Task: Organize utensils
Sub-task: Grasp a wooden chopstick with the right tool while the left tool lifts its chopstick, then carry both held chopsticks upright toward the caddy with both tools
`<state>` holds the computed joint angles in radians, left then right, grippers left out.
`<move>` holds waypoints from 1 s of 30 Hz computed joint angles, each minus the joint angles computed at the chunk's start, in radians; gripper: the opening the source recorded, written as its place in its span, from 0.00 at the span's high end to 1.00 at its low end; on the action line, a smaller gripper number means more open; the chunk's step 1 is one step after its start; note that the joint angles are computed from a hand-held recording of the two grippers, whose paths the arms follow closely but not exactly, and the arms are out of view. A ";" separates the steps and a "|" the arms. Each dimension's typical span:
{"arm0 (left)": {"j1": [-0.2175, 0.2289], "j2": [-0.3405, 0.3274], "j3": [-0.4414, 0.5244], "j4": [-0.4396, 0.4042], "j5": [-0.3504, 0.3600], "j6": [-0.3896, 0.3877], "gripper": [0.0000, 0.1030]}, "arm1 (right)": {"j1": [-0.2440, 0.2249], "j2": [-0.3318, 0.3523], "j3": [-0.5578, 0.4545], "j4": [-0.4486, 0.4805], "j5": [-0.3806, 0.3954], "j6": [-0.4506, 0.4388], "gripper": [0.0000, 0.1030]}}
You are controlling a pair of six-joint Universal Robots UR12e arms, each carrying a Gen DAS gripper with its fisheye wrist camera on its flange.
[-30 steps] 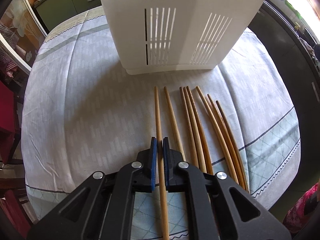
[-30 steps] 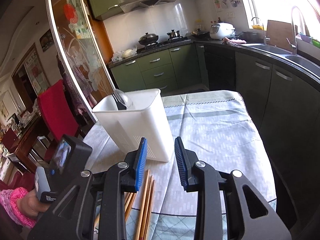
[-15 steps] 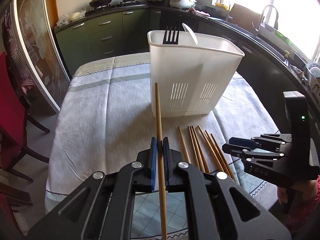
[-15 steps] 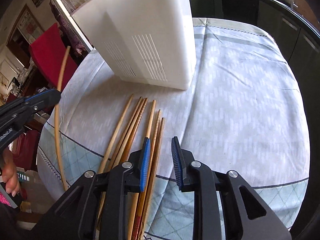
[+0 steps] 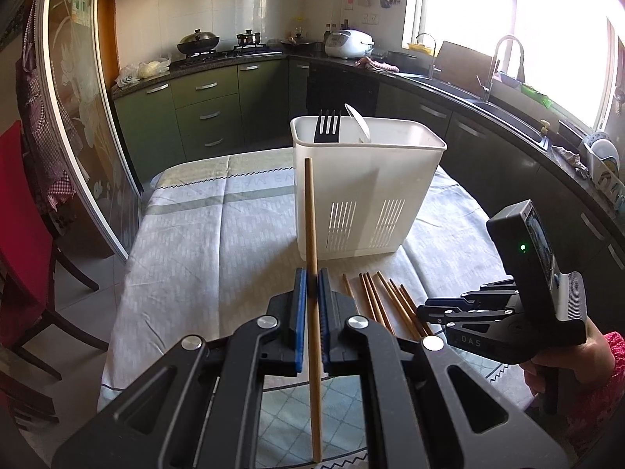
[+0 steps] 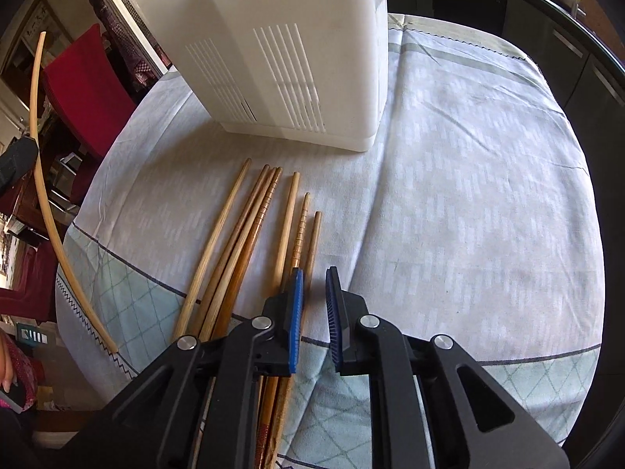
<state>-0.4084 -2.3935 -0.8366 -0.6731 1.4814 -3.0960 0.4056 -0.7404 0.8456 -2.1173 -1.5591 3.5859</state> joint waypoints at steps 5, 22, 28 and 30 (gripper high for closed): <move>0.006 0.003 -0.008 0.010 -0.008 -0.010 0.94 | 0.017 0.026 -0.056 0.060 -0.039 -0.028 0.87; 0.011 0.012 -0.021 0.032 -0.034 -0.004 0.94 | 0.019 -0.057 0.073 -0.176 -0.083 0.035 0.94; 0.011 0.018 -0.027 0.036 -0.034 0.001 0.95 | 0.020 -0.118 0.160 -0.301 -0.093 0.031 0.94; 0.010 0.013 -0.016 0.019 -0.027 0.008 0.95 | 0.021 -0.128 0.167 -0.307 -0.095 0.027 0.94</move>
